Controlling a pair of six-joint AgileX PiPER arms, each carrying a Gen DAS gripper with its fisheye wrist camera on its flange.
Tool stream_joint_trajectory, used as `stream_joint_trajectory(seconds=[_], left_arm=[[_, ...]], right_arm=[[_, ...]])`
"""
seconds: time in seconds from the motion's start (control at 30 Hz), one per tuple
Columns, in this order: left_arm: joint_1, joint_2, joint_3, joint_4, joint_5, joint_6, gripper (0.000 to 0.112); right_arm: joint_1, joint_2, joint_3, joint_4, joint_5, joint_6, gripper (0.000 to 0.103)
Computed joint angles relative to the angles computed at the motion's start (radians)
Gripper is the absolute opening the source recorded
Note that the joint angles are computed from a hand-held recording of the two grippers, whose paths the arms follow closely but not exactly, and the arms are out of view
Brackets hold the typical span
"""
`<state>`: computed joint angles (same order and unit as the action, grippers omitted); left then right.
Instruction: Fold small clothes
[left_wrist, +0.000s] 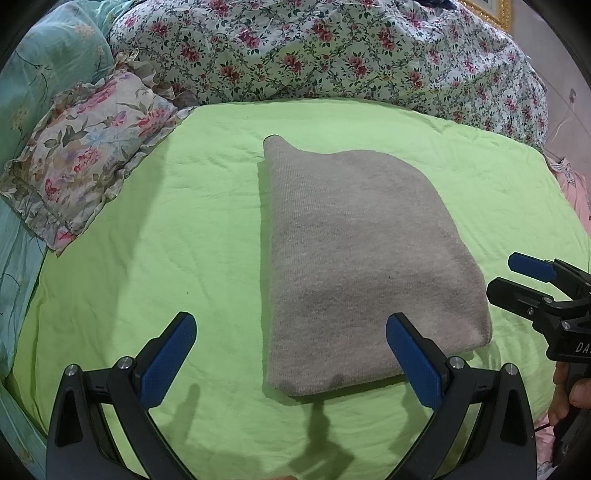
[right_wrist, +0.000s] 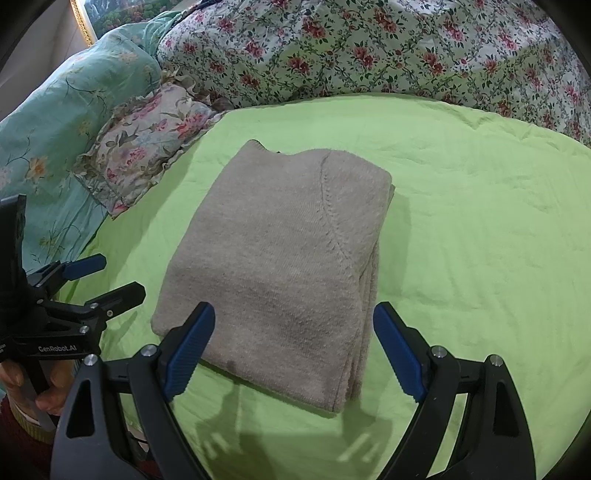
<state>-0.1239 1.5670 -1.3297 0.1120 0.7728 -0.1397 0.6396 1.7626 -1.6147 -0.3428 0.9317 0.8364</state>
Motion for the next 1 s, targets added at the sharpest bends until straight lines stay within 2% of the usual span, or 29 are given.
stream_joint_trajectory(seconds=[1.0], left_arm=[[-0.005,0.005,-0.010,0.014,0.003,-0.009,0.103]], right_arm=[[-0.017,-0.002,-0.004,0.014,0.001,-0.021,0.088]])
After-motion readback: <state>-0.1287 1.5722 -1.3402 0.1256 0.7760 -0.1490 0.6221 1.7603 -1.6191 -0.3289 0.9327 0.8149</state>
